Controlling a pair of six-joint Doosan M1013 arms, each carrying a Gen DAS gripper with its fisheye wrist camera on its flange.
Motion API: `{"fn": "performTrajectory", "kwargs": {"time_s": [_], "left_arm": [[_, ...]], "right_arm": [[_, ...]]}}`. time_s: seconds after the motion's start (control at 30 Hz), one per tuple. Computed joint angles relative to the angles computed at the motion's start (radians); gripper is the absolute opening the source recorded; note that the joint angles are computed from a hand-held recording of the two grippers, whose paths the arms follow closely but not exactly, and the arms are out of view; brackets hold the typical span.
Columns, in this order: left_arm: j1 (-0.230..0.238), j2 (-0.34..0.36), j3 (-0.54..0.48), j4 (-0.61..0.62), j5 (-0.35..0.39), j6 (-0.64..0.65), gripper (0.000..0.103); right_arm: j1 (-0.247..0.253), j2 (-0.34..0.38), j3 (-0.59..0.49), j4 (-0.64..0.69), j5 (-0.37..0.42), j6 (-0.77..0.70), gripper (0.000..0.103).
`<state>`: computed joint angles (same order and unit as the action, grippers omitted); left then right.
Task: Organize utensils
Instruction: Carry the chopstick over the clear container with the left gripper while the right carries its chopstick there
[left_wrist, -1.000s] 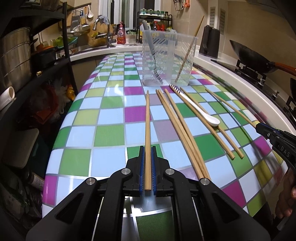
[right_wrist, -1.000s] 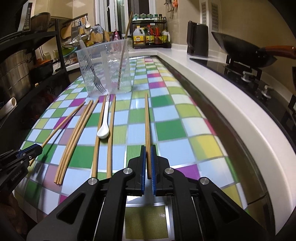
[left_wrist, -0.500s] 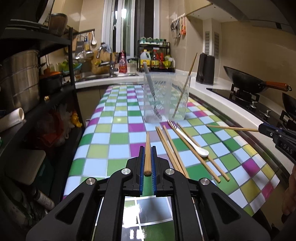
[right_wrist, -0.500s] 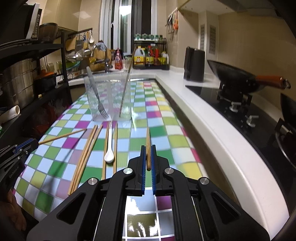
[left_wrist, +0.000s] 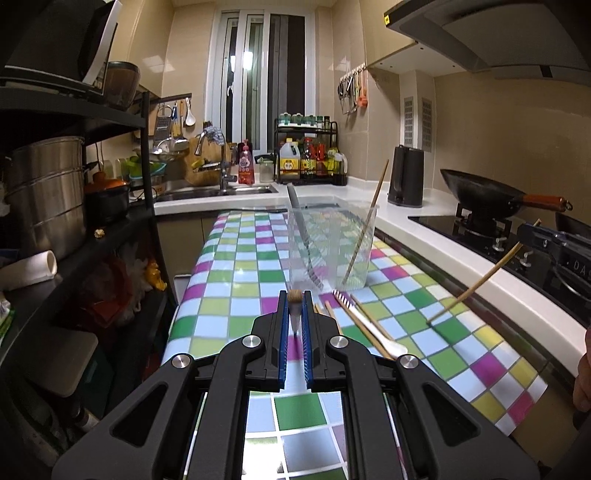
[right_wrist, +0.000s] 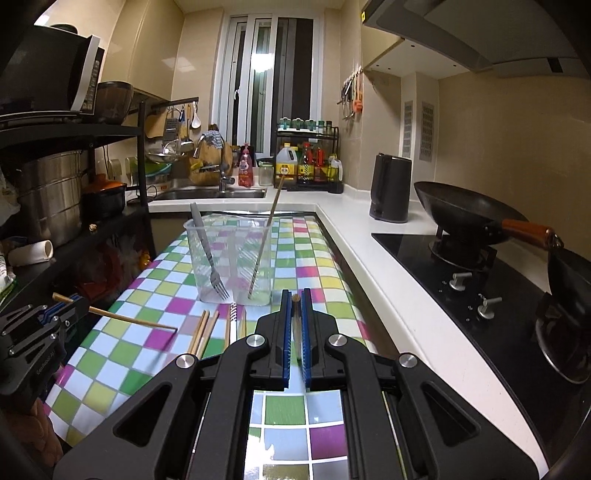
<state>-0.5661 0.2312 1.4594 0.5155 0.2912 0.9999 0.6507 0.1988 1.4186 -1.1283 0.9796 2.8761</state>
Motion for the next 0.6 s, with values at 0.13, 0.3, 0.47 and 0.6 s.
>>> {"fn": "performTrajectory", "kwargs": {"time_s": [0.13, 0.3, 0.47, 0.6], "left_arm": [[0.013, 0.013, -0.048, -0.169, 0.028, 0.153, 0.007], [0.020, 0.030, -0.096, -0.278, 0.078, 0.242, 0.007], [0.028, 0.059, -0.182, -0.422, 0.186, 0.380, 0.007], [0.040, 0.089, -0.266, -0.528, 0.303, 0.466, 0.007]], "right_arm": [[-0.010, 0.003, -0.020, 0.015, -0.014, -0.018, 0.005], [-0.019, 0.008, -0.043, 0.032, -0.037, -0.047, 0.005], [-0.034, 0.009, -0.076, 0.096, -0.069, -0.108, 0.005], [-0.053, 0.011, -0.101, 0.168, -0.093, -0.140, 0.005]]}}
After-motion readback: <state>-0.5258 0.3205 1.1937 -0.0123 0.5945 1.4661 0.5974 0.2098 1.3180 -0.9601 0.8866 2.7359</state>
